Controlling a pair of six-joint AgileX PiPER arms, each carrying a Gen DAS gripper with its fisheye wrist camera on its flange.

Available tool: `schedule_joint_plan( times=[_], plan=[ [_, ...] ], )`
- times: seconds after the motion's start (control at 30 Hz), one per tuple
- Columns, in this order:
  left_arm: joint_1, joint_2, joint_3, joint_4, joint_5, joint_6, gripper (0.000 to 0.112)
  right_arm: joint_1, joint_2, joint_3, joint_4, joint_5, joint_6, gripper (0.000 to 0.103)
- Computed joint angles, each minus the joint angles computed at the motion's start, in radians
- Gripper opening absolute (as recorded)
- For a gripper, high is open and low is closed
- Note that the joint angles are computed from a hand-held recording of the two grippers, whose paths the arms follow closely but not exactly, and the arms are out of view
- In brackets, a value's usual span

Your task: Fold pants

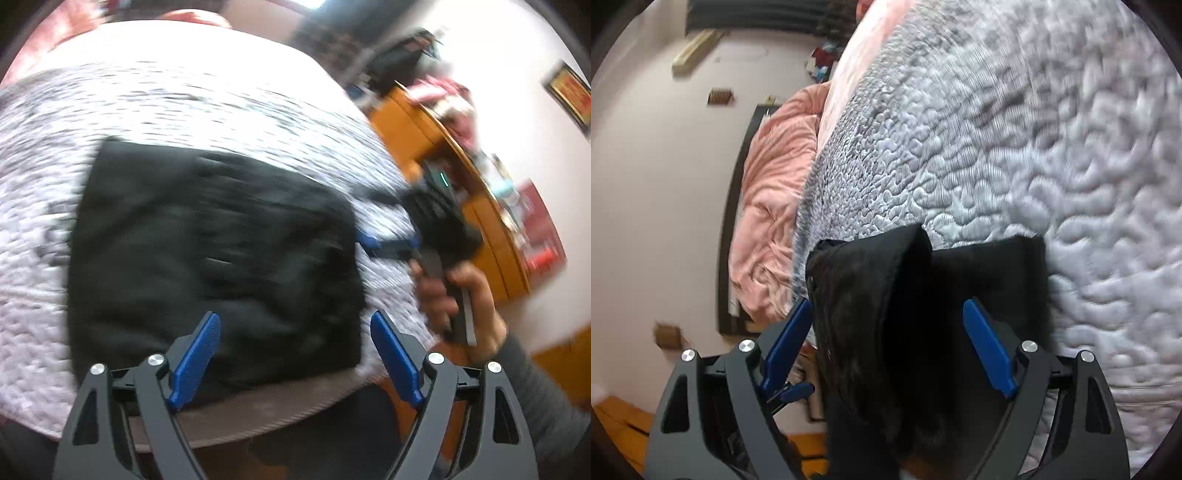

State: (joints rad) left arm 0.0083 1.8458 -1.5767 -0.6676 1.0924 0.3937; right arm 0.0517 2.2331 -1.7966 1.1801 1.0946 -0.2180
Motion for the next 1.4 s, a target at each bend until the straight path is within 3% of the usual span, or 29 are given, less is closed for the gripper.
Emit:
schedule_joint_plan(
  times=[0.1,0.13,0.17,0.2,0.37,0.47,0.6,0.7,0.73,0.8,0.87,0.9,1.13,1.33,1.4],
  plan=[
    [0.072,0.037,-0.04,0.052,-0.002,-0.059,0.084,0.013,0.031,-0.003,0.071,-0.007,-0.024,0.077],
    [0.093,0.051,-0.052,0.071,-0.006,-0.07,0.084,0.024,0.037,-0.018,0.054,-0.012,-0.009,0.061],
    [0.102,0.058,-0.055,0.087,-0.01,-0.081,0.084,0.034,0.051,-0.047,0.028,-0.001,0.017,0.033],
    [0.11,0.071,-0.073,0.103,-0.005,-0.097,0.084,0.04,0.064,-0.072,0.019,0.015,0.038,0.024],
    [0.128,0.105,-0.086,0.13,-0.025,-0.11,0.084,0.061,-0.003,-0.106,-0.074,0.01,0.097,0.013],
    [0.12,0.121,-0.105,0.146,-0.03,-0.102,0.084,0.049,-0.096,-0.072,-0.127,-0.04,0.121,0.011],
    [0.093,0.132,-0.113,0.15,-0.041,-0.09,0.084,0.0,-0.18,0.052,-0.213,-0.111,0.183,0.011],
    [0.071,0.16,-0.135,0.158,-0.039,-0.094,0.085,0.001,-0.166,0.131,-0.255,-0.129,0.199,0.015],
    [0.062,0.164,-0.138,0.166,-0.038,-0.098,0.085,0.009,-0.16,0.159,-0.251,-0.146,0.192,0.024],
    [0.051,0.172,-0.138,0.178,-0.041,-0.1,0.085,0.004,-0.165,0.207,-0.185,-0.168,0.129,0.034],
    [0.046,0.175,-0.14,0.188,-0.043,-0.106,0.085,-0.003,-0.206,0.266,-0.14,-0.201,0.083,0.056],
    [0.048,0.175,-0.141,0.185,-0.043,-0.104,0.085,-0.006,-0.237,0.306,-0.124,-0.222,0.063,0.059],
    [0.092,0.128,-0.062,0.125,-0.083,-0.046,0.088,-0.002,-0.426,0.567,-0.11,-0.243,-0.004,0.06],
    [0.094,0.11,-0.034,0.138,-0.091,-0.047,0.089,0.036,-0.427,0.572,-0.198,-0.247,0.078,0.056],
    [0.096,0.104,-0.029,0.14,-0.095,-0.043,0.089,0.037,-0.44,0.572,-0.229,-0.255,0.109,0.061]
  ],
)
